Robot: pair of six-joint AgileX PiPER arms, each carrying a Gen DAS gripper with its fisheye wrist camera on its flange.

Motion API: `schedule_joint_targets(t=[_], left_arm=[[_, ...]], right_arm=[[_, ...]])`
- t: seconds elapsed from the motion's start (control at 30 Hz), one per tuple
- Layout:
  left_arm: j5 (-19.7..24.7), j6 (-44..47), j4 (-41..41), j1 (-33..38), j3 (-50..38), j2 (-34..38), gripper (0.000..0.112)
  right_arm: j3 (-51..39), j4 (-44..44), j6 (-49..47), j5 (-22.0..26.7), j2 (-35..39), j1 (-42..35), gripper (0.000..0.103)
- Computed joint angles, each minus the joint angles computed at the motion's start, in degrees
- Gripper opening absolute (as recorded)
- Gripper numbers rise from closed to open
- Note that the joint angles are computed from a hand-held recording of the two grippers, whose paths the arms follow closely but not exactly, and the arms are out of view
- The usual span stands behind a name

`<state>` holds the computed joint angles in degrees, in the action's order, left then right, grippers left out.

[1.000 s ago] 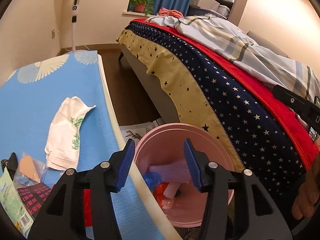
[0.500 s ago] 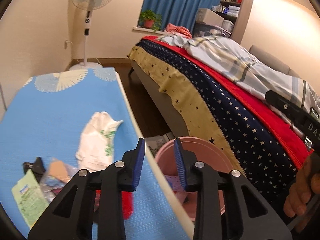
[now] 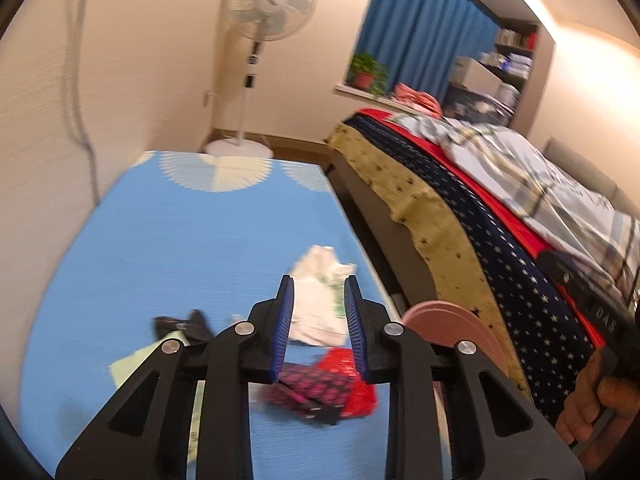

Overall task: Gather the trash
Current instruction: 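Move both open tools back over the remaining trash on the mattress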

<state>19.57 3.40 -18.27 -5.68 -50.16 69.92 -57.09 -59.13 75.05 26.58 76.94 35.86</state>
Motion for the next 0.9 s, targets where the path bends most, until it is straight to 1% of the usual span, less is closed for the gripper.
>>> schedule_joint_targets(t=[0.1,0.2,0.43,0.57,0.7,0.77,0.83,0.9], left_arm=[[0.67,2.37,-2.95,3.84,1.21,-1.45,0.025],[1.19,3.33,-4.23,6.64,2.54,-2.91,0.025],[1.59,2.96,-4.52,11.76,6.48,-5.91,0.025],[1.19,1.14,-4.14,14.27,10.61,-7.71,0.025],[-0.42,-7.62,2.55,13.74,14.55,-8.01,0.025],[-1.37,-15.19,9.22,12.33,15.83,-7.62,0.025],[-2.14,-25.39,18.48,10.67,16.91,-6.59,0.025],[-2.59,-32.07,24.56,10.19,17.59,-5.41,0.025]], right_arm=[[0.23,0.18,0.5,-1.95,1.05,1.18,0.041],[0.17,-0.52,1.33,-3.42,2.63,2.91,0.041],[-0.68,-2.28,2.91,-6.04,7.84,6.72,0.041],[-1.73,0.35,1.55,-7.32,11.58,6.84,0.041],[-2.25,2.24,1.4,-9.35,13.6,6.66,0.041],[-2.72,2.94,0.57,-10.89,14.59,6.91,0.041],[-3.56,6.25,-3.34,-12.71,15.7,6.98,0.042],[-4.33,9.91,-7.59,-14.08,16.76,7.22,0.042]])
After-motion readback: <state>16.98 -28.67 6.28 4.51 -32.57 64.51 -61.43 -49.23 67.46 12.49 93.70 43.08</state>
